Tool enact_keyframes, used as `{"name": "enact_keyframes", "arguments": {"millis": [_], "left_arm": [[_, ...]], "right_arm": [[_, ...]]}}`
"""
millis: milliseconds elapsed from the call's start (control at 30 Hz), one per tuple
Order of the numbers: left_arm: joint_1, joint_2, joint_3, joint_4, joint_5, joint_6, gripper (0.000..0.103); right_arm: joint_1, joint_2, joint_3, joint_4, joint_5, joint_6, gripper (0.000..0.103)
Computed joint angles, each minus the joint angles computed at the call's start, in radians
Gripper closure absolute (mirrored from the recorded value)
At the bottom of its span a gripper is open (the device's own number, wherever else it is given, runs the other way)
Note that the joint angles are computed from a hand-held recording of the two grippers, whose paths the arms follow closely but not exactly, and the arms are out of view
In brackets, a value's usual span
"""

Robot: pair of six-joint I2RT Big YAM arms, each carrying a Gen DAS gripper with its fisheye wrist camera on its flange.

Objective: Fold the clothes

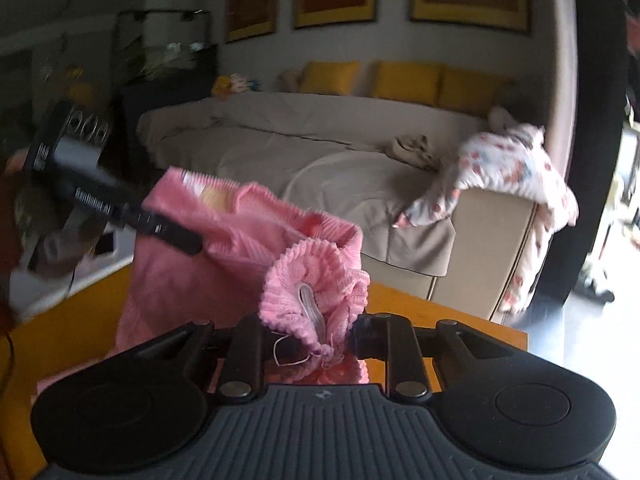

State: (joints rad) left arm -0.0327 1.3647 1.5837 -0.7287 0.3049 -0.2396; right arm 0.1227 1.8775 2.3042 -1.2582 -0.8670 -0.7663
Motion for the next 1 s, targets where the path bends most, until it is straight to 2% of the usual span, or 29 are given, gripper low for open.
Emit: {"name": "enact_keyframes", "arguments": {"millis": [100, 233, 367, 500, 633, 667, 700, 733, 767, 833, 867, 1000], "left_arm": [[-0.056, -0.117, -0.102, 0.000, -0.046, 0.011, 0.074], [-0.172, -0.274, -0.238, -0.016, -0.153, 0.049, 0.071], [-0.285, -0.384, -0.348, -0.052, -0.195, 0.002, 0.062], [-0.379, -0.464, -0.430, -0.084, -0.250, -0.073, 0.057], [-0.392, -0.513, -0.485, -0.062, -0.243, -0.186, 0.045], [-0.394, -0.525, -0.498, -0.056, -0.239, -0.215, 0.037], [-0.384, -0.538, -0.512, -0.041, -0.210, -0.257, 0.031], [-0.370, -0.556, -0.531, -0.018, -0.181, -0.302, 0.021], [-0.357, -0.574, -0.549, 0.006, -0.152, -0.348, 0.017], [-0.337, -0.604, -0.579, 0.046, -0.110, -0.417, 0.013], [-0.330, -0.614, -0.591, 0.064, -0.094, -0.442, 0.007], [-0.300, -0.567, -0.615, 0.137, 0.028, -0.524, 0.005]], "right_arm": [[-0.030, -0.161, -0.232, 0.039, -0.015, -0.105, 0.081], [-0.082, -0.322, -0.450, -0.008, -0.044, -0.246, 0.080], [-0.135, -0.460, -0.647, -0.018, 0.011, -0.368, 0.078], [-0.192, -0.547, -0.789, 0.039, 0.061, -0.380, 0.075], [-0.218, -0.586, -0.857, 0.079, 0.074, -0.320, 0.069], [-0.219, -0.588, -0.862, 0.073, 0.084, -0.329, 0.067], [-0.225, -0.589, -0.863, 0.064, 0.091, -0.341, 0.065], [-0.238, -0.584, -0.852, 0.043, 0.089, -0.353, 0.065], [-0.255, -0.576, -0.835, 0.019, 0.080, -0.360, 0.064], [-0.289, -0.571, -0.808, -0.014, 0.056, -0.360, 0.056], [-0.307, -0.573, -0.799, -0.023, 0.040, -0.358, 0.051], [-0.303, -0.605, -0.826, 0.050, -0.011, -0.326, 0.039]]}}
